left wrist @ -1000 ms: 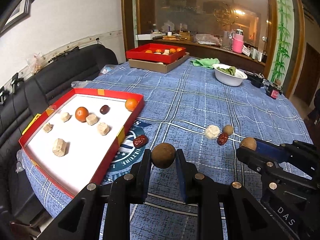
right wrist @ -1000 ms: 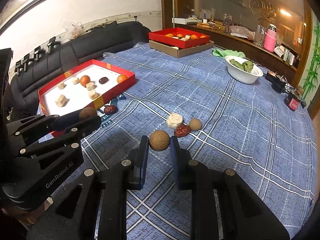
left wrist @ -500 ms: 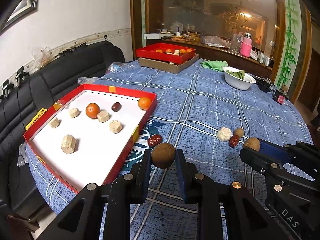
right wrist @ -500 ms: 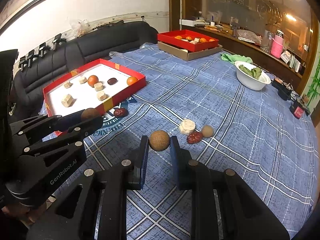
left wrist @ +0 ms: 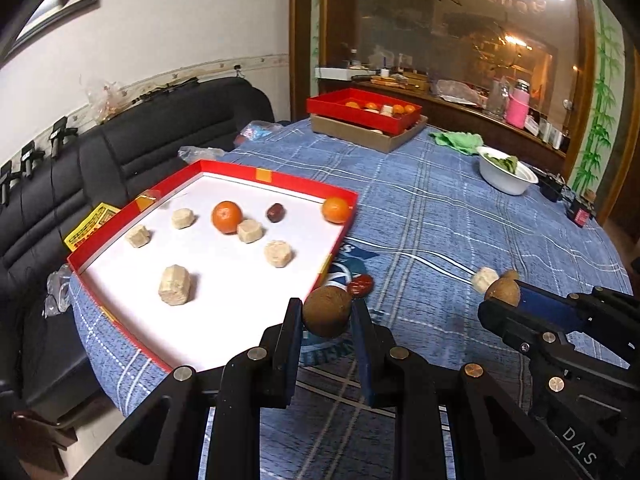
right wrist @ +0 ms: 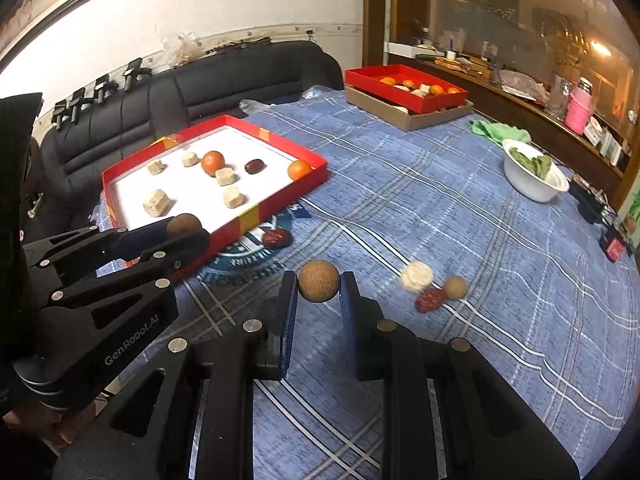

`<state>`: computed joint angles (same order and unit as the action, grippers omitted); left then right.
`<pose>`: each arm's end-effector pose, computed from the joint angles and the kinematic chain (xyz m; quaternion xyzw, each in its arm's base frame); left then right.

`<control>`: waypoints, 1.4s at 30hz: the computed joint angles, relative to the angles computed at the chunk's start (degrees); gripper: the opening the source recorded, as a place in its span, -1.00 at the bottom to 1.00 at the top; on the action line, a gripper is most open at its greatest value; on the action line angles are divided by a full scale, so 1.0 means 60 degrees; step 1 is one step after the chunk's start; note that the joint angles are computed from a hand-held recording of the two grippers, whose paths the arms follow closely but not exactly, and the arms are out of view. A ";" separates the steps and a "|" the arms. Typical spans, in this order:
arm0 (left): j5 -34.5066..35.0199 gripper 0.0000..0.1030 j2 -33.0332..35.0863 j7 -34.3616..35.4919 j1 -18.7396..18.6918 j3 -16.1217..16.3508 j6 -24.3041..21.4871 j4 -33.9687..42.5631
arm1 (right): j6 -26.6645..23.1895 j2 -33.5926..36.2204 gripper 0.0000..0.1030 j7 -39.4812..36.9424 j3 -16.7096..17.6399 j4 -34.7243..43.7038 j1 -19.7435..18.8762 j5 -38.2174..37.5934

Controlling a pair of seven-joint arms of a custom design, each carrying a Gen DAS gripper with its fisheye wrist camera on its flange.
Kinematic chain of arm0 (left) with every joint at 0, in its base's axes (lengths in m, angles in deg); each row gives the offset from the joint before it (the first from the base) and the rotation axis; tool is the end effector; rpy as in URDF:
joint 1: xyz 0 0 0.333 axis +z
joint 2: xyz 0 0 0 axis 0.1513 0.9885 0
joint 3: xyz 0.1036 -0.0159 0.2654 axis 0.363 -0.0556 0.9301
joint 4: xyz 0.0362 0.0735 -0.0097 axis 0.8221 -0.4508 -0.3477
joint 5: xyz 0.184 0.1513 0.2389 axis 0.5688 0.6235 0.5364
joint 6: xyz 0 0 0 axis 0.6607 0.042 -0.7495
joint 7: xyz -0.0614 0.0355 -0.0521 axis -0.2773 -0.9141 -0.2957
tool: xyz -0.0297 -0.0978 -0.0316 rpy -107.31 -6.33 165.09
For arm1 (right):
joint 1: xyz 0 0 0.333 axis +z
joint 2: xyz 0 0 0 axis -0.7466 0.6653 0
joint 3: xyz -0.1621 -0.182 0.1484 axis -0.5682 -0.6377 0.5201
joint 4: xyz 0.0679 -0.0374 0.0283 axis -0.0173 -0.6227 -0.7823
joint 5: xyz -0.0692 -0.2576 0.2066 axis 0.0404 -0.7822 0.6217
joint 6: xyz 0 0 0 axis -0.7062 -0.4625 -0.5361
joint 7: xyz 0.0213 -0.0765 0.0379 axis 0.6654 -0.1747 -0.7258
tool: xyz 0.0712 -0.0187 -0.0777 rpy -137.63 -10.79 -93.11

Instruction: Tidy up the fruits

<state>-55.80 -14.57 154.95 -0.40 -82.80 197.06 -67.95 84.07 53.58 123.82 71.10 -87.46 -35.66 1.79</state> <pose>0.5443 -0.1787 0.4872 -0.4978 0.7681 -0.3454 0.2069 0.4810 0.1799 0.4967 -0.6204 0.6816 -0.2818 0.2667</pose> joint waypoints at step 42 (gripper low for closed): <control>0.3440 -0.05 0.5323 -0.4377 0.0529 0.1642 -0.4172 0.7976 | -0.1809 0.6906 -0.42 -0.4728 -0.0486 0.9046 0.1346 0.4547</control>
